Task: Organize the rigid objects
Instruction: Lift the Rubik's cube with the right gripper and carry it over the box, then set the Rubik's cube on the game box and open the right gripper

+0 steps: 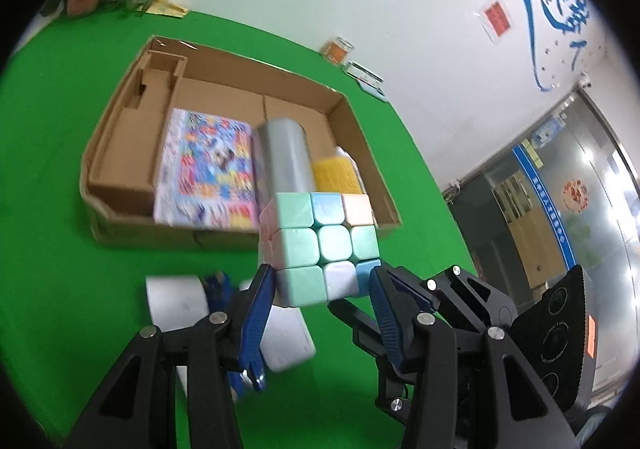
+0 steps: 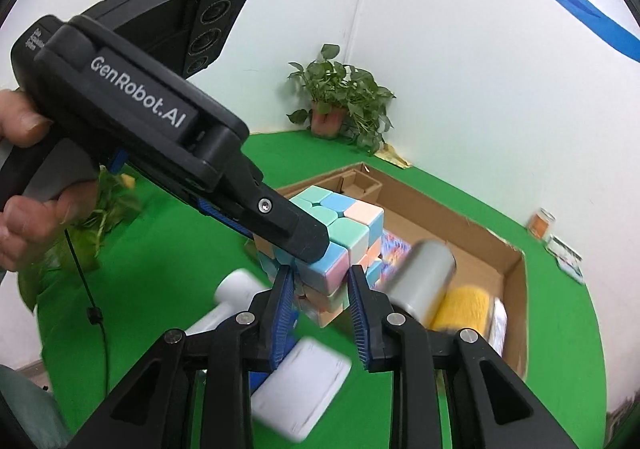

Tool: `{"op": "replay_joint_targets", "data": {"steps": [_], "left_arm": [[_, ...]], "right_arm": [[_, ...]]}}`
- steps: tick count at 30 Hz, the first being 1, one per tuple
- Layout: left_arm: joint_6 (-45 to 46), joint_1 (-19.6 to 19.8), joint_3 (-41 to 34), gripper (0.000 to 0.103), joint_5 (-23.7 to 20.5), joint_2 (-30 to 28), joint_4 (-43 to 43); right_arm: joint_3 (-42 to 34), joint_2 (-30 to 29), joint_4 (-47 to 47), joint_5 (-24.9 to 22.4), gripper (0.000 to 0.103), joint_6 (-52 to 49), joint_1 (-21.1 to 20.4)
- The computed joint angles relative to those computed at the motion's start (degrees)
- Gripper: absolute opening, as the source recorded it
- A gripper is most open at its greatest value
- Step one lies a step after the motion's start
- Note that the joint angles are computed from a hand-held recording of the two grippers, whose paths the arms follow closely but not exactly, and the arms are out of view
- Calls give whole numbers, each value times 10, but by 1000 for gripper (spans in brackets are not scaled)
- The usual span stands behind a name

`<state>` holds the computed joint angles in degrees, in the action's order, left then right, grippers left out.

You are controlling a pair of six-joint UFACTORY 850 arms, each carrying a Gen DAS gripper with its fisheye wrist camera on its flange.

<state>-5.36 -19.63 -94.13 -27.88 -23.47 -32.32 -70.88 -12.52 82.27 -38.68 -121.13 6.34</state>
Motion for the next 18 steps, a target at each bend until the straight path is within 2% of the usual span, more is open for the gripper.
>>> {"op": "replay_joint_targets", "data": {"steps": [6,11,18], "left_arm": [[-3,37,-82,48,-49,-56,11],[-22,60,-165,47,-111,-120,35],[-26,73,-204,47,-162,-169,41]], "right_arm": [[-118,-89,-48,7,26,83,31],[-238,-182,-120,-8,26,204,51],[-318,-263,-203,-33,26,324,59]]}}
